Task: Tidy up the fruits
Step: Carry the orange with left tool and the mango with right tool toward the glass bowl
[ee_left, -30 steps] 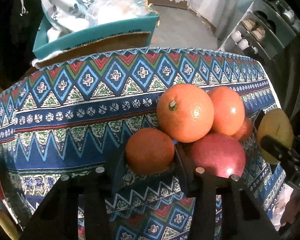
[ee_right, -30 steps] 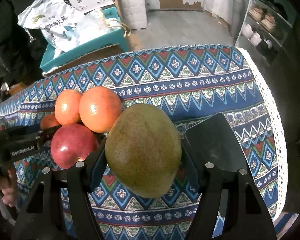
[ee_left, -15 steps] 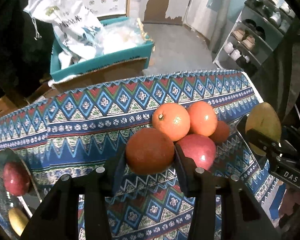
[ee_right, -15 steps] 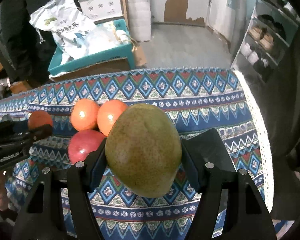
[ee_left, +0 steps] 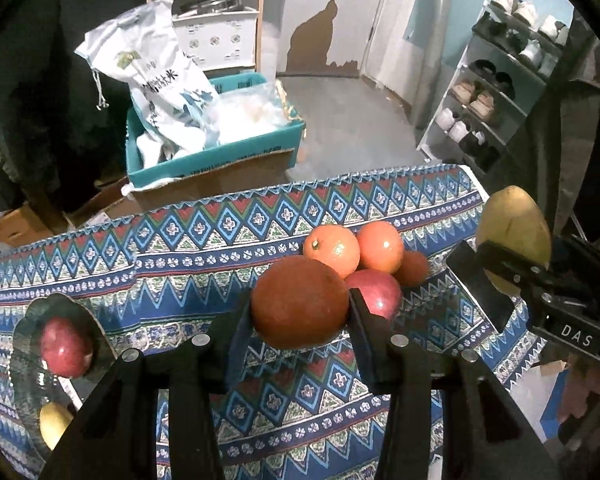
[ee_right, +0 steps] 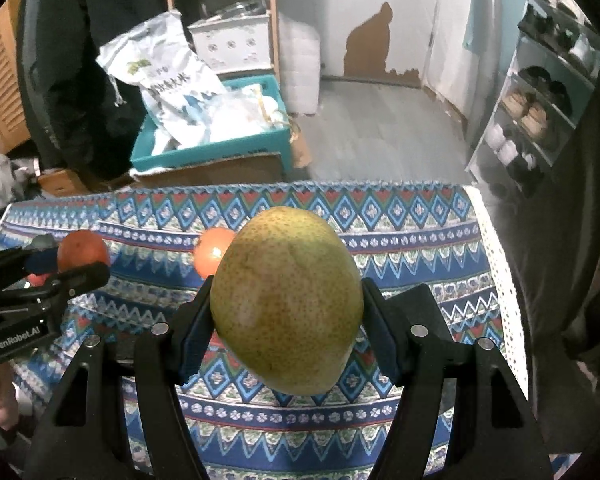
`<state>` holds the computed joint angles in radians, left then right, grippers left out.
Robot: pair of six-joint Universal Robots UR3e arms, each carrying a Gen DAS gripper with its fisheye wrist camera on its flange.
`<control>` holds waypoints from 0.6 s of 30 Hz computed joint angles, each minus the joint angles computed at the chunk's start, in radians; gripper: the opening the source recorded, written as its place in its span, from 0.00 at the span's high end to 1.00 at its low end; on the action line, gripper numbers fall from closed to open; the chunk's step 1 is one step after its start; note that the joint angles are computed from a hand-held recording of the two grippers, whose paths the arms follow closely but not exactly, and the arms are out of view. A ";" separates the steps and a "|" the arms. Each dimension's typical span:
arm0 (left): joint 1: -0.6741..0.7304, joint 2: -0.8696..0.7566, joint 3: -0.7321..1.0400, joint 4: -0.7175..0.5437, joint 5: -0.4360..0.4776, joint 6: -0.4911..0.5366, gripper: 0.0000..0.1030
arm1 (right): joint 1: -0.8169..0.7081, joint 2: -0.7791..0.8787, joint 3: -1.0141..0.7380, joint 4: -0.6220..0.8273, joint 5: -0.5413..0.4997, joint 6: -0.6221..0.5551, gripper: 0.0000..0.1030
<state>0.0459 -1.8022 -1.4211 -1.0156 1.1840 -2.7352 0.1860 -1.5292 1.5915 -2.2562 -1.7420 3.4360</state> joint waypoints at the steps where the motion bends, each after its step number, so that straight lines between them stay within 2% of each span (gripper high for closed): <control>1: 0.005 0.014 -0.009 -0.002 -0.003 0.003 0.55 | 0.007 -0.001 -0.010 0.004 -0.004 0.001 0.34; 18: 0.160 0.217 -0.079 -0.116 -0.105 0.109 0.55 | 0.128 0.033 -0.190 0.069 -0.057 0.007 0.34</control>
